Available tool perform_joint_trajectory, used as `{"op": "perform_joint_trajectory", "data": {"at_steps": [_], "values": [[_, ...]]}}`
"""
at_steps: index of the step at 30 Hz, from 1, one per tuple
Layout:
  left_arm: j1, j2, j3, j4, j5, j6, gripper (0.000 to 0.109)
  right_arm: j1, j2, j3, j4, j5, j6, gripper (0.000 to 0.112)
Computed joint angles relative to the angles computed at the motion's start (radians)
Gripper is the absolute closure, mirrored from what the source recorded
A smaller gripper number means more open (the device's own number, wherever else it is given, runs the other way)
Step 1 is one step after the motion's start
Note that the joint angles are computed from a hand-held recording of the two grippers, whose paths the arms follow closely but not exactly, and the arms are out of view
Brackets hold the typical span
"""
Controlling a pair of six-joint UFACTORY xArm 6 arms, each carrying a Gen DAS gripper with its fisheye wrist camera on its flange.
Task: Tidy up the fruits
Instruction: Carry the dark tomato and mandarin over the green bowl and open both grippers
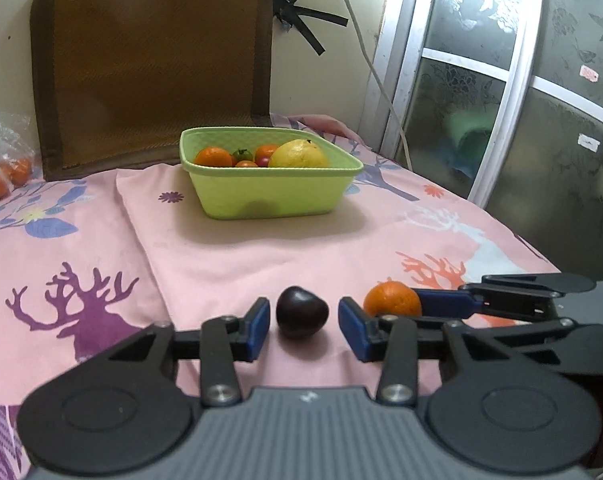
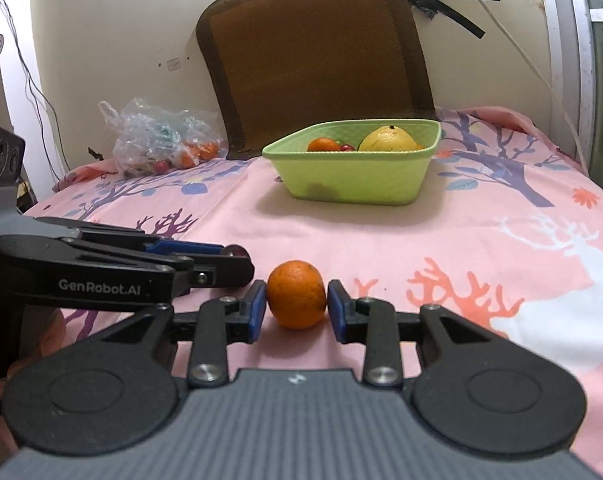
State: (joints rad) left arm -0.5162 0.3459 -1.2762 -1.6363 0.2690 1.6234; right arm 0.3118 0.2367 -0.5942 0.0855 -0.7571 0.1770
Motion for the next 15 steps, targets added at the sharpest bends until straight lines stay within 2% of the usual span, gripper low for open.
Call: {"op": "perform_joint_trajectory", "data": {"at_steps": [4,7,15], "values": [[-0.002,0.007,0.000,0.013,0.000,-0.011,0.070,0.008,-0.005,0.010,0.006,0.003,-0.030,0.075],[0.001,0.014,-0.009,0.014,0.003,-0.019,0.075,0.020,-0.004,0.014,0.026,0.004,-0.070,0.076],[0.036,0.029,-0.053,0.052,0.075,-0.104,0.077,0.017,0.001,0.001,0.064,-0.017,-0.082,0.078]]}}
